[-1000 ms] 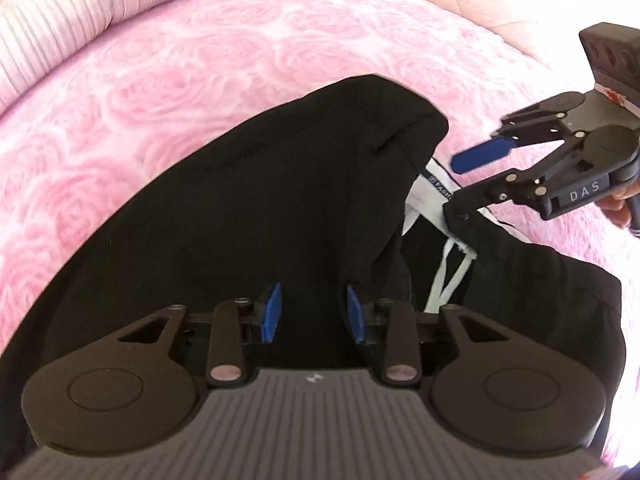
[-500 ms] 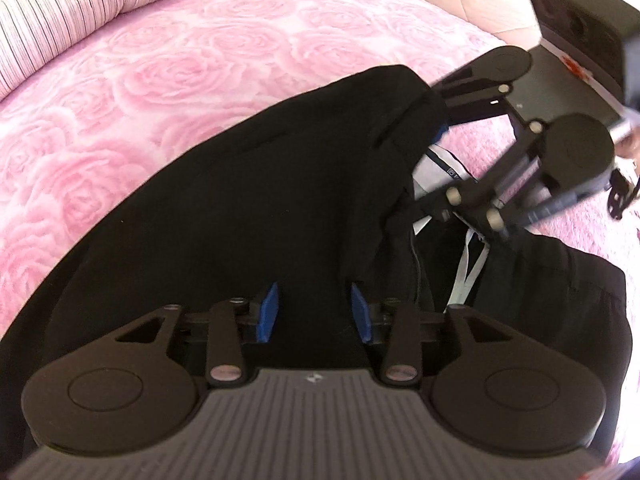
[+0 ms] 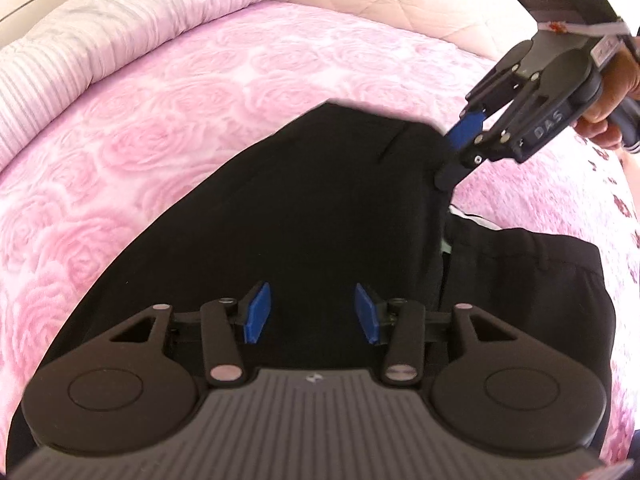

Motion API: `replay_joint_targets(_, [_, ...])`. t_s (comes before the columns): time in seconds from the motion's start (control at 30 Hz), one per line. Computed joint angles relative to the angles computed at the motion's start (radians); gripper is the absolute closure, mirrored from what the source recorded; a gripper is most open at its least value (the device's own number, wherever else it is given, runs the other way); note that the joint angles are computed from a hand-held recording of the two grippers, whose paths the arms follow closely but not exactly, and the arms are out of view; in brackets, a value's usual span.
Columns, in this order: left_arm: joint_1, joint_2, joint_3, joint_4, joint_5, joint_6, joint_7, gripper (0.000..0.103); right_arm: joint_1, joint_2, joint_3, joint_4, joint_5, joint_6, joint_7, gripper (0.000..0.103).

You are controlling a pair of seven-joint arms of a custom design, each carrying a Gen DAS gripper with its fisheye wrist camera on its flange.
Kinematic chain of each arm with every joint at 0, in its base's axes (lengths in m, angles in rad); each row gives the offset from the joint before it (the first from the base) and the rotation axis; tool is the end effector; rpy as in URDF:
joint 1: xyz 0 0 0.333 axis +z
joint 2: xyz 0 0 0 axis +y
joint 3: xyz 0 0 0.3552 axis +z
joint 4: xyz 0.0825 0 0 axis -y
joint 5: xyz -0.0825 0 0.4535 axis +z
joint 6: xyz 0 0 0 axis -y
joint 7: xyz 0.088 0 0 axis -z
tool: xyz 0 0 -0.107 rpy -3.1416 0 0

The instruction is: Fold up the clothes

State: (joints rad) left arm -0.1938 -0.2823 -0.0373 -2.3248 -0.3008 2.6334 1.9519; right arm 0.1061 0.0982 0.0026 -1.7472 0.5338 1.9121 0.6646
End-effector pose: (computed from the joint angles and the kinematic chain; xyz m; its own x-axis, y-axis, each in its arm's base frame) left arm 0.5407 -0.1209 0.5237 -0.3964 -0.9172 0.0406 -0.7558 0.3010 -0.5815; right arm 0.6655 0.1091 0.5435 0.7584 -0.5861 -0.2850 -0.6499 -0.6468 -0.3991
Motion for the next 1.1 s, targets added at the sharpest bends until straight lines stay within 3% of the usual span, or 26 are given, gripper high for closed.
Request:
replay_joint_targets(0.33, [-0.067, 0.033, -0.003, -0.009, -0.062, 0.076, 0.133, 0.056, -0.015, -0.138, -0.028, -0.254, -0.063, 0.093, -0.021, 0.061])
replay_joint_targets(0.37, [-0.068, 0.041, -0.006, -0.004, -0.065, 0.079, 0.141, 0.056, -0.014, -0.145, -0.028, -0.269, -0.066, 0.103, -0.017, 0.072])
replay_joint_targets(0.5, [-0.093, 0.061, 0.004, 0.010, -0.141, 0.107, 0.238, 0.056, -0.008, -0.193, -0.025, -0.315, -0.115, 0.151, 0.028, 0.099])
replay_joint_targets(0.63, [-0.114, 0.067, 0.012, 0.022, -0.236, 0.106, 0.366, 0.049, -0.021, -0.263, -0.053, -0.344, -0.098, 0.098, -0.008, 0.100])
replay_joint_targets(0.77, [-0.074, 0.100, -0.029, 0.044, -0.170, 0.096, 0.338, 0.049, -0.030, -0.332, -0.080, -0.356, -0.025, 0.021, -0.031, 0.101])
replay_joint_targets(0.9, [-0.060, 0.073, -0.021, 0.035, -0.197, 0.074, 0.331, 0.049, -0.025, -0.383, -0.107, -0.367, 0.094, -0.012, -0.089, 0.102])
replay_joint_targets(1.1, [-0.062, -0.014, 0.025, 0.001, -0.307, -0.005, 0.320, 0.045, 0.003, -0.354, -0.082, -0.363, 0.144, 0.087, -0.206, 0.102])
